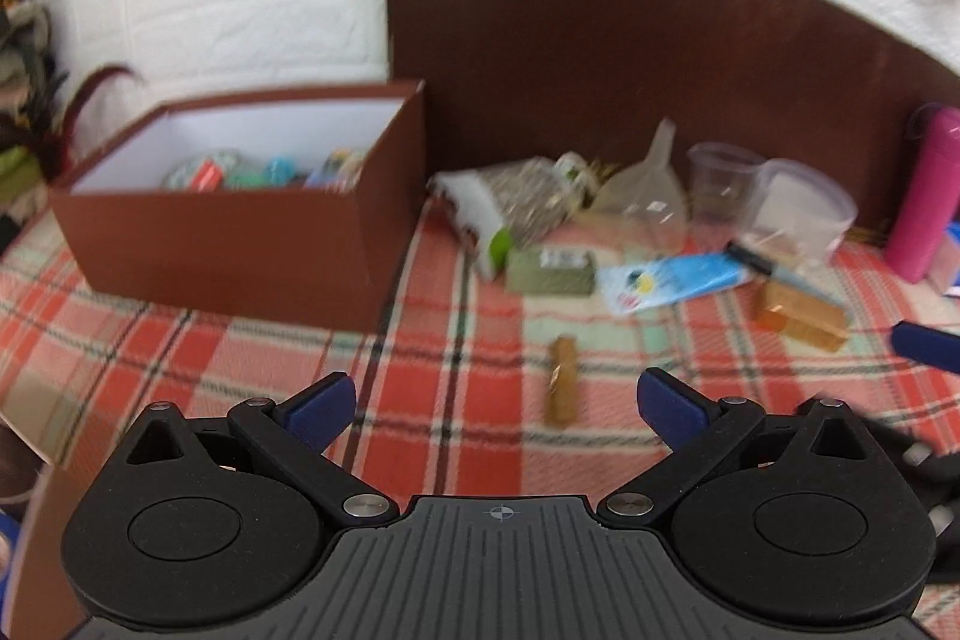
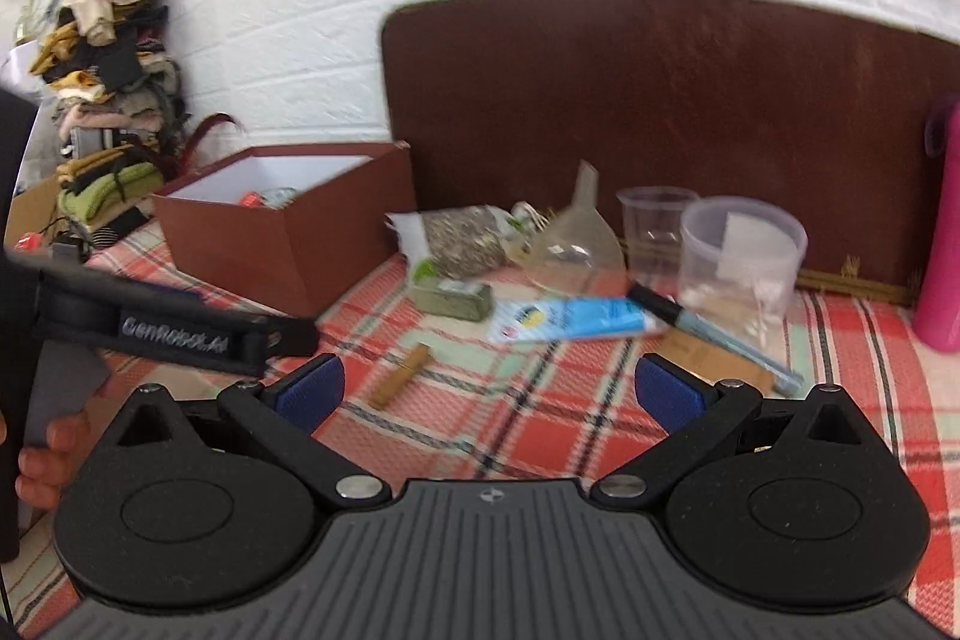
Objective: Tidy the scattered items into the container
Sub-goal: 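Withdraw both grippers from the brown box back over the table, then grasp the wooden clothespin with the left gripper while the right gripper grasps the gold box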
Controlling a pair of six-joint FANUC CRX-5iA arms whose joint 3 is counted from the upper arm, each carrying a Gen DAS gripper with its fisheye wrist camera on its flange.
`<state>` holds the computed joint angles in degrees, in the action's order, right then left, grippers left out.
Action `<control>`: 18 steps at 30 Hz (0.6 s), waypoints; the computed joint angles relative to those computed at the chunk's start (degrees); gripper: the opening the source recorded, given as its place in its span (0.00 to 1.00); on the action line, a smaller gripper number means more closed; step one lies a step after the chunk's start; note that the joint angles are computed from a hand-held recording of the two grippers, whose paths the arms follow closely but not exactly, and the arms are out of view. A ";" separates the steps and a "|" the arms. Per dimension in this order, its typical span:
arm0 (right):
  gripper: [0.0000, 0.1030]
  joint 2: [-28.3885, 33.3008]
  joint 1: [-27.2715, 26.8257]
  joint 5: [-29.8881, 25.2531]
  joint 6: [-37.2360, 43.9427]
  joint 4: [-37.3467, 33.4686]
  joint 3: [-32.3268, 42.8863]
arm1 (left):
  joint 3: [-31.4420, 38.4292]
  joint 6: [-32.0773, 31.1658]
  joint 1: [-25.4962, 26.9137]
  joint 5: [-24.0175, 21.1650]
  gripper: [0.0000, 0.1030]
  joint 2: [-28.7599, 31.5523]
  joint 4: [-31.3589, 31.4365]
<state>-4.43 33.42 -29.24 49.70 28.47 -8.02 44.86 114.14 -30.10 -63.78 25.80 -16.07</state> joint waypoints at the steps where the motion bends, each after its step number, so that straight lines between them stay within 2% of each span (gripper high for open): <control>1: 0.99 0.40 -0.36 -0.12 0.59 -0.71 0.35 | 0.38 0.05 0.15 -0.37 1.00 0.56 0.04; 4: 0.99 1.63 -1.36 -0.12 2.53 -2.63 1.26 | 1.70 -1.08 0.58 -1.05 1.00 2.29 0.78; 12: 0.99 4.73 -2.72 -1.98 8.75 -9.91 4.47 | 4.95 -4.93 1.95 -2.15 0.89 6.29 4.88; 18: 0.99 5.14 -5.22 2.63 -5.86 9.04 -1.34 | 6.79 -7.21 3.00 -1.83 0.79 8.44 8.18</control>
